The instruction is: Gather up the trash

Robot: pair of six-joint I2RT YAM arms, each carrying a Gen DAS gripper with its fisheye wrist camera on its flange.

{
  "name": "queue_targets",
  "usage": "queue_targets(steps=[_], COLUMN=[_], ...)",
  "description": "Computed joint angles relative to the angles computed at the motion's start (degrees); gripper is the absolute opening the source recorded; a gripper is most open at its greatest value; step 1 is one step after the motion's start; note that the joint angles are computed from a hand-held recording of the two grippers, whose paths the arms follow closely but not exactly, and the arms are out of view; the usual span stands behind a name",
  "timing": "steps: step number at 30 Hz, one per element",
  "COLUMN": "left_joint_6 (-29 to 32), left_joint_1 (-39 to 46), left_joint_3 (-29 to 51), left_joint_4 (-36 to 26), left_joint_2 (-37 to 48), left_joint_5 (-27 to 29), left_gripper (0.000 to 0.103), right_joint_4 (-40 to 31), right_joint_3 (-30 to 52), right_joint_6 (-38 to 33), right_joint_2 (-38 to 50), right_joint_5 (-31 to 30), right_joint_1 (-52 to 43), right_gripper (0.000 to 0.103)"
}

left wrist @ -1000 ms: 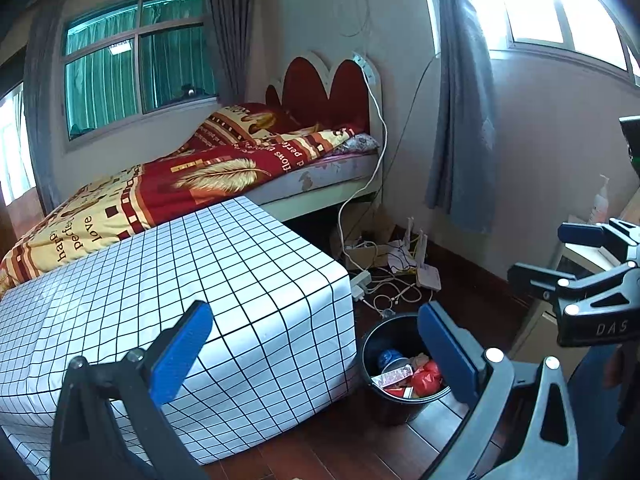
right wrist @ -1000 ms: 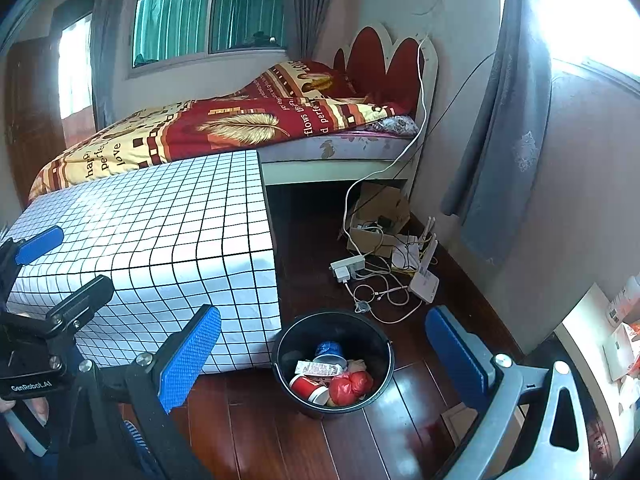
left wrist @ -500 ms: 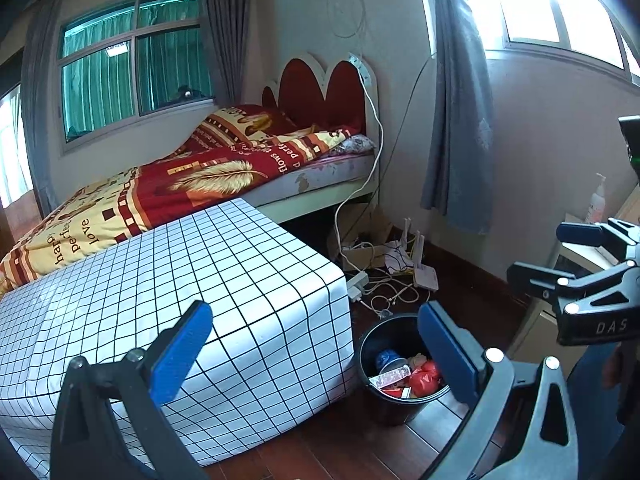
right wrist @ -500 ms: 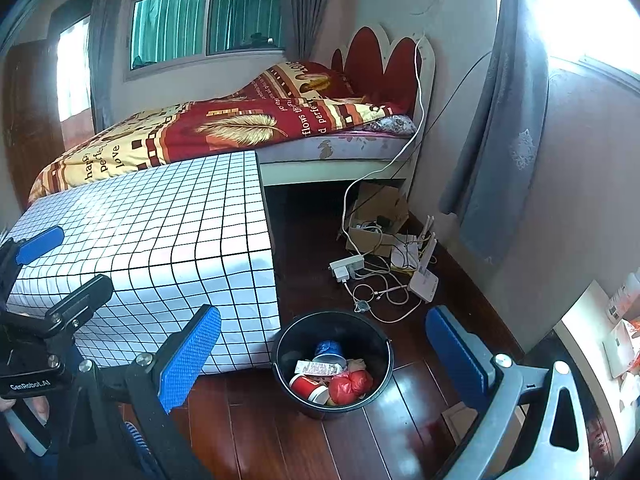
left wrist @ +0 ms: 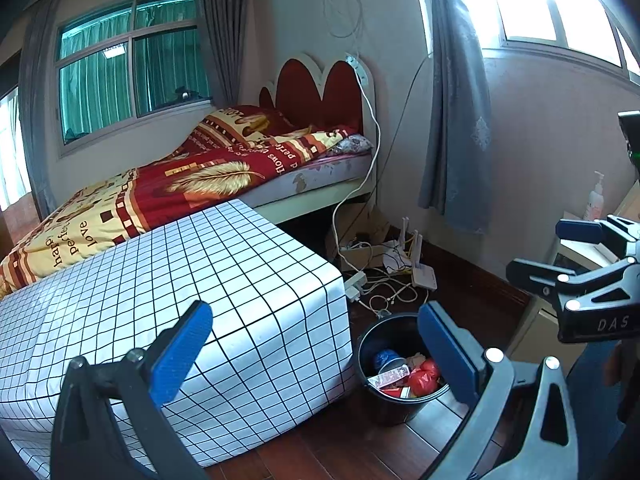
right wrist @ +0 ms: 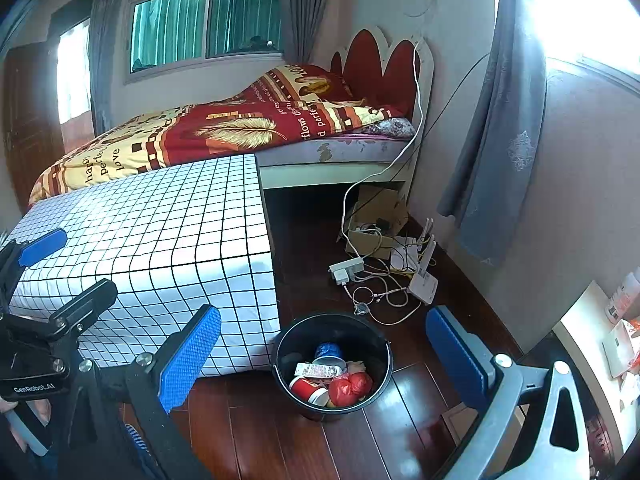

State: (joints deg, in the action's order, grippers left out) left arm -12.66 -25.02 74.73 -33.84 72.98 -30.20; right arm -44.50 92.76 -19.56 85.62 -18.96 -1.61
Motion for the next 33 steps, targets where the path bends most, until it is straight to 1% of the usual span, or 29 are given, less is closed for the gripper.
queue_targets(steps=[10,18,24,25,28,29,33], left_joint_6=[0.3,0.1,1.1,1.3,1.4,1.4,1.4], left_joint_1=[0.2,0.6,0.5,0.6,1.5,1.6,1.0], left_joint_3=[0.0,0.3,-0.1,-0.4,-1.7,-1.8,-1.7], left_joint_4=[0.5,1.0,1.4,1.8,3.7,4.0,4.1], left_joint_2=[0.0,0.4,0.4,0.1,-1.2,-1.3,-1.2], left_joint_5=[0.3,1.2,0.6,0.7,4.3,4.7,3.8], left_gripper=[0.103,0.103,0.103,0.103,0.103,0.103,0.103], right_joint_4=[-0.1,-0.9,-0.9,-0.9,-0.9,-0.9,-0.9], right_joint_3=[-0.1,1.3,1.6,1.6,1.5,1.5,1.6], right_joint_6=[-0.1,-0.5,-0.4,-0.4,-0.3,-0.3,-0.5], right_joint_2=[0.0,0.8,1.0,1.0,0.9,0.9,1.1], right_joint_5=[0.0,-0.3,-0.1,-0.1,0.0,-0.1,-0.2], right_joint_1=[0.0,-0.4,-0.2,-0.2,-0.2,-0.2,-0.4], right_gripper=[0.103,0.103,0.103,0.103,0.103,0.103,0.103])
